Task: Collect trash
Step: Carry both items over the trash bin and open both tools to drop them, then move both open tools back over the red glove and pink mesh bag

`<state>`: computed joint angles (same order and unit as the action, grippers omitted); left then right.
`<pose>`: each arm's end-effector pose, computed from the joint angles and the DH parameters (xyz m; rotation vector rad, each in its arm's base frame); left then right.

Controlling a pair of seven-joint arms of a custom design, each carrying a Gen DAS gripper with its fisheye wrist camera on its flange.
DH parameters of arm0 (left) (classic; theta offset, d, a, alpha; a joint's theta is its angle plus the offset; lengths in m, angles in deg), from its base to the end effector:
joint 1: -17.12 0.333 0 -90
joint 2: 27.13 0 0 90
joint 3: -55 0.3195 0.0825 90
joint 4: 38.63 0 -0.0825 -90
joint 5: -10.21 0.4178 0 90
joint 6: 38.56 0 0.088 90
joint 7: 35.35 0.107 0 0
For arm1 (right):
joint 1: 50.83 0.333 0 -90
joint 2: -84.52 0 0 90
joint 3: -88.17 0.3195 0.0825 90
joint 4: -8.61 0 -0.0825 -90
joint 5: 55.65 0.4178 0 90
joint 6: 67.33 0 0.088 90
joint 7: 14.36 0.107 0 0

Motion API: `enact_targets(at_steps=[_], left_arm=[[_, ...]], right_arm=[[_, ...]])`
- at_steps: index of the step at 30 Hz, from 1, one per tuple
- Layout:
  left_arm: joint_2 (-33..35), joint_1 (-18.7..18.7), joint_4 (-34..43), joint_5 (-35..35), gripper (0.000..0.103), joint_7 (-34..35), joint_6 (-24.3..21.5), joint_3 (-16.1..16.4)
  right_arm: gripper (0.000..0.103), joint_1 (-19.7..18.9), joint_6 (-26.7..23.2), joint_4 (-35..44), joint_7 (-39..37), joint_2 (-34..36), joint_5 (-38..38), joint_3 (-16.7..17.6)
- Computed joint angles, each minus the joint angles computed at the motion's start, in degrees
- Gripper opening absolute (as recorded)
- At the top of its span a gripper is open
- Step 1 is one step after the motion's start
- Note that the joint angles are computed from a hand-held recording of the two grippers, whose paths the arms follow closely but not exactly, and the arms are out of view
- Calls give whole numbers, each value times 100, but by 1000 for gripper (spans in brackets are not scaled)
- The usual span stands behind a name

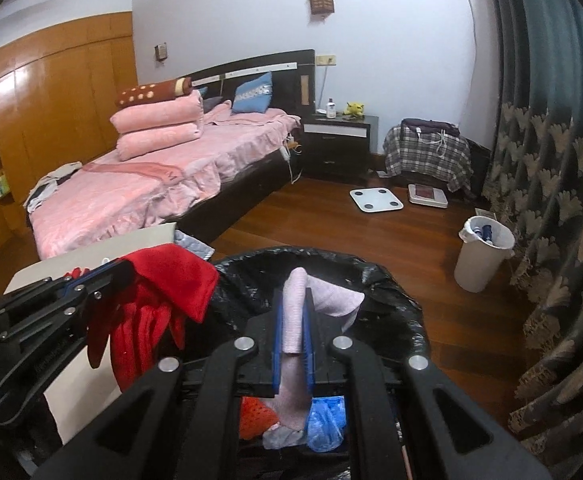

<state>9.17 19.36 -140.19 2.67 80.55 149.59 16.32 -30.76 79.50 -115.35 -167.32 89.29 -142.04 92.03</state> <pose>0.6464 -0.3521 0.3615 -1.1108 2.2117 -1.3106 0.5373 0.2546 0.3623 -1.2907 1.9486 -0.9639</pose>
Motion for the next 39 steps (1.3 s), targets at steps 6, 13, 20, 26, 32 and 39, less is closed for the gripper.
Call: enact_targets(at_steps=[6, 13, 20, 26, 32, 39], left_arm=[[317, -318, 482, -89, 2, 99, -384, 188], [519, -140, 628, -488, 45, 635, -627, -68], [330, -2, 356, -778, 74, 810, -335, -35], [-92, -69, -39, -696, 90, 373, 94, 506], [-519, -505, -301, -654, 91, -345, 247, 1574], [-761, -1167, -454, -1057, 91, -716, 386, 2904]], right_arm=[[9, -60, 24, -10, -61, 80, 118, -60], [33, -14, -245, 5, -184, 157, 333, -74], [93, 145, -863, -28, 122, 153, 249, -6], [97, 208, -687, 179, 185, 325, 37, 1], [97, 329, -376, 653, 123, 673, -42, -46], [97, 631, 175, 1798, -504, 1517, 13, -174]])
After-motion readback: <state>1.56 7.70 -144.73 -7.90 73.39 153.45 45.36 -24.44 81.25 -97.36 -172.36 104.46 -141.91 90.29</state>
